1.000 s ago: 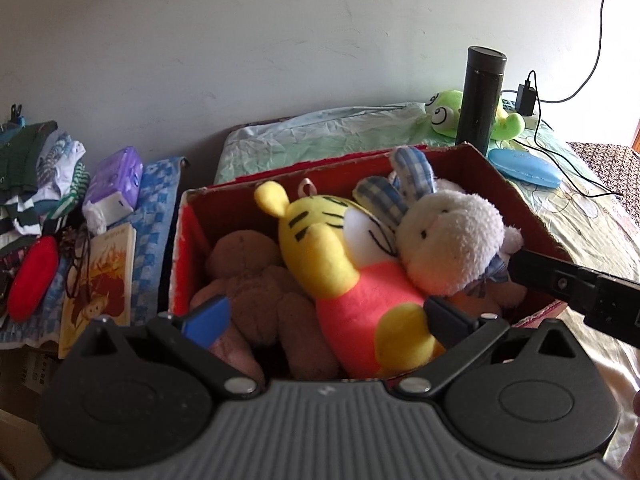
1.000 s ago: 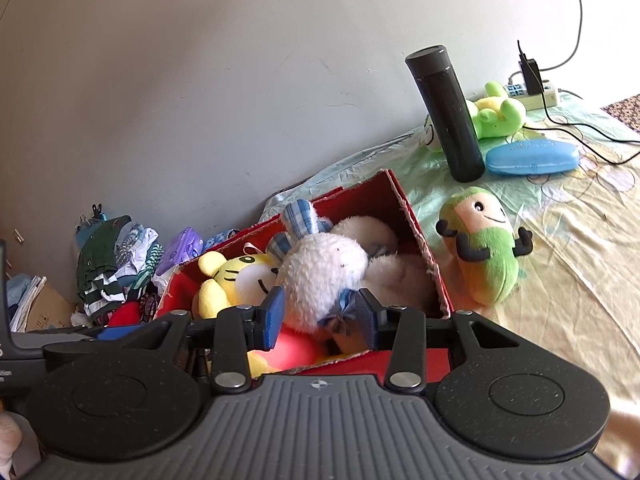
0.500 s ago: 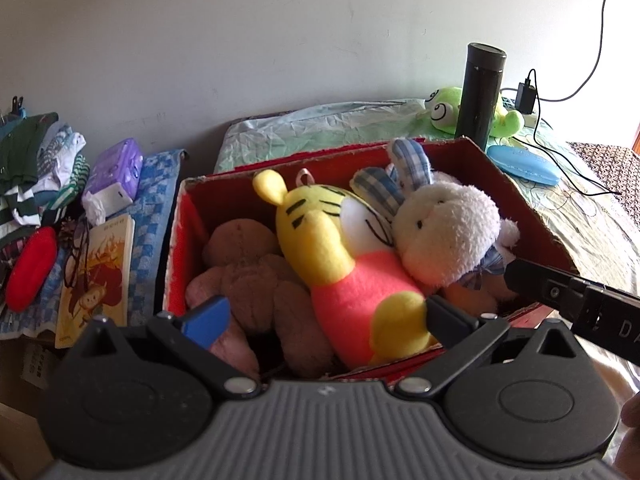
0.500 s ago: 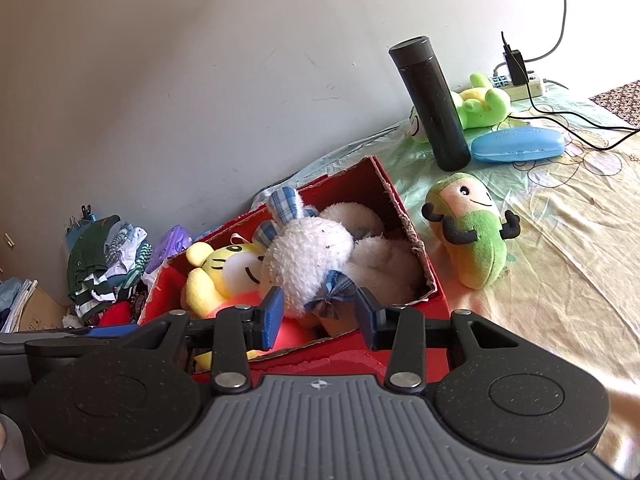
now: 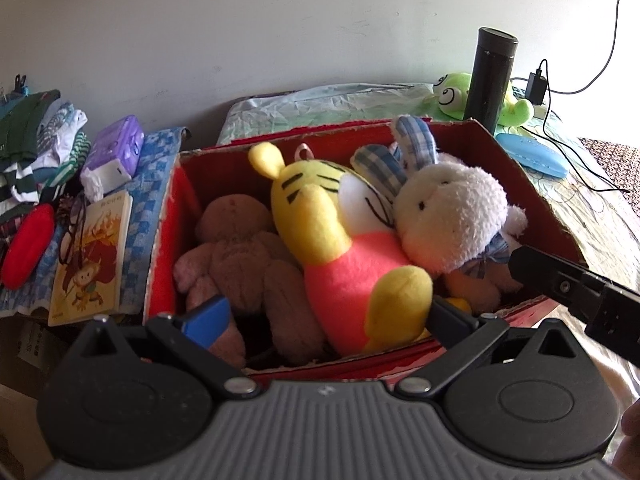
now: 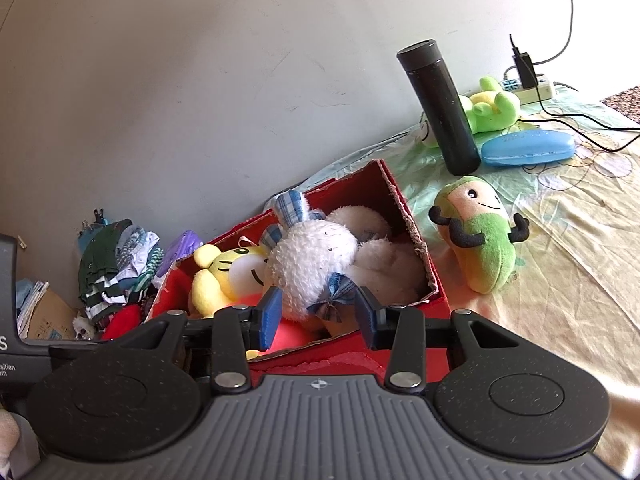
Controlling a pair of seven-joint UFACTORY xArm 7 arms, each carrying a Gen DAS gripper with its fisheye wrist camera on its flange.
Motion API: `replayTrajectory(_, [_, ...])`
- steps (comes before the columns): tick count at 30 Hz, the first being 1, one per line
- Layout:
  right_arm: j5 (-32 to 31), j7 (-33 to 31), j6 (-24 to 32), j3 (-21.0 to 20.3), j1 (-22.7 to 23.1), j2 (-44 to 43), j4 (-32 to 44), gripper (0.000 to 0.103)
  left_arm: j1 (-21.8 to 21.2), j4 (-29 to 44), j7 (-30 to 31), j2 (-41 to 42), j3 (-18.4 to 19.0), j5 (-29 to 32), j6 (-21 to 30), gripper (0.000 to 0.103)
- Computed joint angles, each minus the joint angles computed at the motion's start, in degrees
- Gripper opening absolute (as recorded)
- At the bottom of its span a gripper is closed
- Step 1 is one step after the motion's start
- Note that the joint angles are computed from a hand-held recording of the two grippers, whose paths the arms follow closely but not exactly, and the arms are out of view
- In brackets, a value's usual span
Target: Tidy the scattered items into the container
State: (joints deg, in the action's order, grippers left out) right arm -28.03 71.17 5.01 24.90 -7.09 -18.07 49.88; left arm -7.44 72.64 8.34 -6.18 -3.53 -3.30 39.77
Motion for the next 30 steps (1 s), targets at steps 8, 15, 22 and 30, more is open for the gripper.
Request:
replayTrajectory(8, [9.1,-14.0,-3.6,-11.1,11.7,1.7,-1.6,0.043,-0.1,1.3,-9.0,0.7,-1.5,7.0,2.2,0.102])
replayTrajectory(15, [28.7,-37.4,-4.1,-31.8,35.5,2.4,-2.0,0.043,-0.6,1.9,-17.4,0.8,-2.3,12.4,4.1,0.102])
replayTrajectory(22, [42.5,-55.2,-1.5,-43.8,49.3,0.6,-1.2,0.048,-1.2,2.6,-24.2,0.3,-3.0,17.0,5.5,0.102])
replayTrajectory(30, [49.0,-67.5,-4.6,-47.3,52.1,-4.0,-3.5,0.053,-2.8,4.7,-30.6,-0.2,-4.7,21.3,6.5,0.102])
